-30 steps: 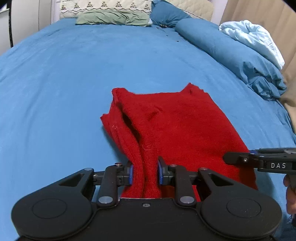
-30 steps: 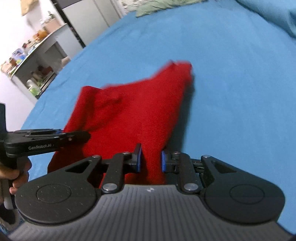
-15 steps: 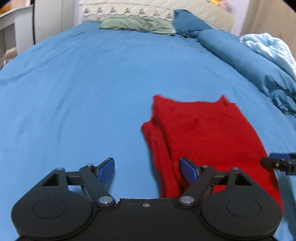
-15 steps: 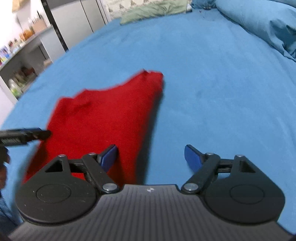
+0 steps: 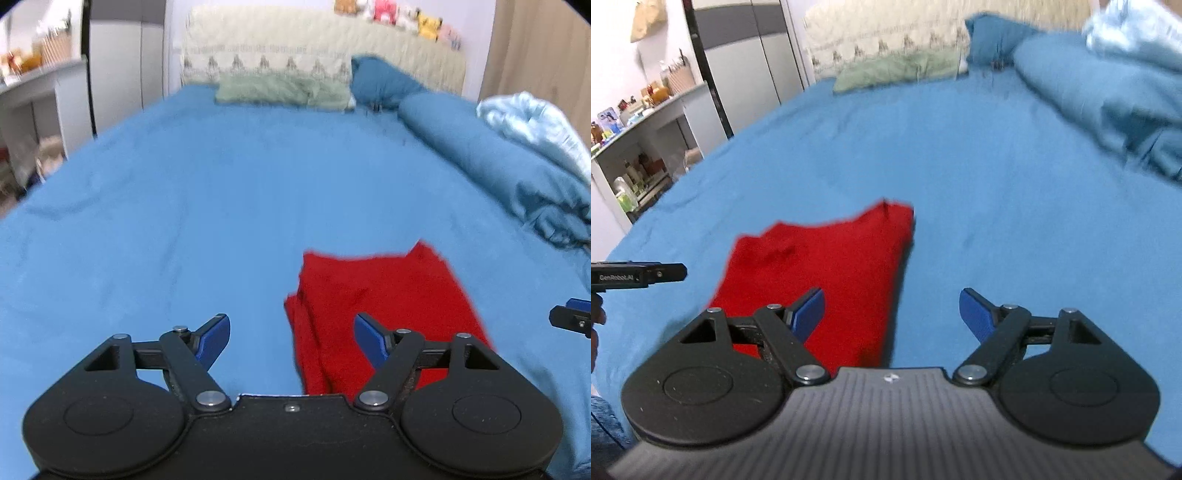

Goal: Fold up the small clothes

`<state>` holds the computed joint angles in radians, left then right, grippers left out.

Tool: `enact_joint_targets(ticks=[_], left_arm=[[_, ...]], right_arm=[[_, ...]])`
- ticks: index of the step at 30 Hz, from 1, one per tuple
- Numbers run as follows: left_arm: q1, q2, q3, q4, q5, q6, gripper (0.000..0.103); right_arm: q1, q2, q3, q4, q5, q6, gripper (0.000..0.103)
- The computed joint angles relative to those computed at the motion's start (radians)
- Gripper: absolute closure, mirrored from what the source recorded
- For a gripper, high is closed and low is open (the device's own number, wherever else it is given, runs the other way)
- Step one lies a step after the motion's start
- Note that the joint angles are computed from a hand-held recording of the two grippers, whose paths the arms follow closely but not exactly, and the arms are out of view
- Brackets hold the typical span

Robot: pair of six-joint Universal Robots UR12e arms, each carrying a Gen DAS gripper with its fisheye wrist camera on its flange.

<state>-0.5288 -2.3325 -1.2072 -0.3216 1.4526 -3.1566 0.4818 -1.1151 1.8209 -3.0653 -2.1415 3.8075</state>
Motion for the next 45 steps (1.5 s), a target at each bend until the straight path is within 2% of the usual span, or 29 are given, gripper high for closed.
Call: enact_joint_targets(ticks=[1, 3, 4, 7, 14, 17, 21, 29, 36, 45], left_arm=[[-0.002, 0.022, -0.021, 0.014, 0.012, 0.001, 0.020], [-0.008, 0.073, -0.077, 0.061, 0.044, 0.012, 0.003], [-0.012, 0.094, -0.102, 0.085, 0.065, 0.018, 0.000], [-0.024, 0.153, -0.168, 0.109, 0.117, 0.043, 0.000], [-0.059, 0.245, -0.307, 0.116, 0.258, 0.020, 0.000], [-0.064, 0.273, -0.357, 0.103, 0.264, 0.009, 0.000], [-0.065, 0.291, -0.398, 0.121, 0.245, 0.062, 0.000], [-0.070, 0.303, -0.436, 0.148, 0.225, 0.093, 0.000], [-0.072, 0.305, -0.442, 0.161, 0.203, 0.099, 0.000], [-0.074, 0.311, -0.451, 0.176, 0.202, 0.090, 0.000]], right_arm=[[0.012, -0.014, -0.004, 0.019, -0.024, 0.002, 0.006], [0.039, -0.044, -0.010, 0.054, -0.066, 0.012, 0.000], [0.053, -0.057, -0.015, 0.078, -0.088, 0.026, 0.000], [0.101, -0.083, -0.037, 0.174, -0.171, 0.086, 0.000], [0.189, -0.112, -0.095, 0.488, -0.263, 0.228, 0.000], [0.217, -0.112, -0.103, 0.569, -0.269, 0.303, 0.000], [0.244, -0.100, -0.123, 0.682, -0.247, 0.399, 0.000], [0.267, -0.077, -0.143, 0.778, -0.204, 0.490, 0.000], [0.275, -0.082, -0.144, 0.806, -0.204, 0.541, 0.000], [0.280, -0.085, -0.146, 0.814, -0.206, 0.551, 0.000]])
